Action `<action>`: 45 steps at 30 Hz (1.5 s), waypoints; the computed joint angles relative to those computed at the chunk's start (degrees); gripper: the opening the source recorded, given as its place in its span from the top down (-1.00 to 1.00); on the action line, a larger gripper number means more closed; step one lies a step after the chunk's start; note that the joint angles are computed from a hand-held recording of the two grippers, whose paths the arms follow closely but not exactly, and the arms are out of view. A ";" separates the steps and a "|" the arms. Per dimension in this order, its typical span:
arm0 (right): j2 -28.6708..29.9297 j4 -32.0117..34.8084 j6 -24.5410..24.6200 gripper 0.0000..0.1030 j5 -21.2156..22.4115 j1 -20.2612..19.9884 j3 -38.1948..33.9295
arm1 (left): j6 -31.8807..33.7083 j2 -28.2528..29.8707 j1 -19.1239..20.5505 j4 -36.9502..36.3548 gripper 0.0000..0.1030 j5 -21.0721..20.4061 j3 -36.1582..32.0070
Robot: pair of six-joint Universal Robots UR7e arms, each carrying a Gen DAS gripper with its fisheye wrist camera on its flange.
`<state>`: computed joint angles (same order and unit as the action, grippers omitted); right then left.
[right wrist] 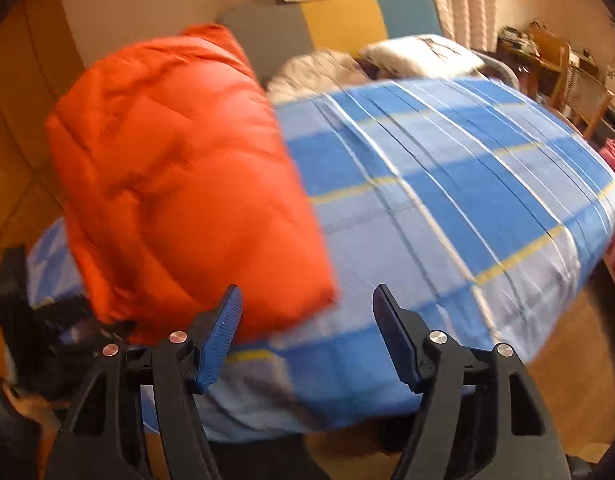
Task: Fold large clothes
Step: 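Withdraw the right tool from the folded jacket, then grasp the orange jacket bundle with the right tool while the left tool holds it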
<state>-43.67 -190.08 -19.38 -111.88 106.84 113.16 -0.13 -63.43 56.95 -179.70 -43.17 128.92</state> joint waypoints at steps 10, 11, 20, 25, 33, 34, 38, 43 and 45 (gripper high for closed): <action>3.97 6.07 8.28 0.10 0.71 5.15 -6.71 | 2.57 0.44 1.04 -9.25 0.41 -1.58 3.29; 4.33 6.21 8.57 0.15 0.76 5.55 -7.22 | 3.13 0.55 1.11 -10.16 0.41 -1.62 3.57; 9.66 8.38 14.91 0.31 0.33 9.31 -16.33 | 6.52 -0.16 1.51 -15.63 0.43 -2.85 6.82; 12.64 12.15 20.20 0.31 -0.22 9.90 -23.62 | 8.73 -0.03 2.04 -18.37 0.44 -3.91 7.64; 18.00 15.79 24.17 0.31 -1.25 10.24 -33.67 | 9.70 0.42 1.53 -20.47 0.46 -4.20 8.14; 18.83 16.91 23.89 0.31 -1.28 10.08 -35.05 | 9.85 -0.17 1.59 -20.73 0.46 -4.24 8.85; 21.42 23.39 22.91 0.31 -0.70 9.06 -39.61 | 10.02 -0.31 1.65 -20.80 0.48 -4.51 8.82; 25.33 31.92 19.29 0.31 -1.55 8.65 -45.70 | 10.13 -0.45 1.89 -21.78 0.49 -4.99 9.32; 27.45 34.16 16.74 0.32 -3.48 8.74 -48.29 | 9.60 -0.47 1.98 -22.54 0.49 -5.32 9.55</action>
<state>-16.22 -155.91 -2.65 -115.36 115.58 64.87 9.47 -63.90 58.93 -202.24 -48.49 138.46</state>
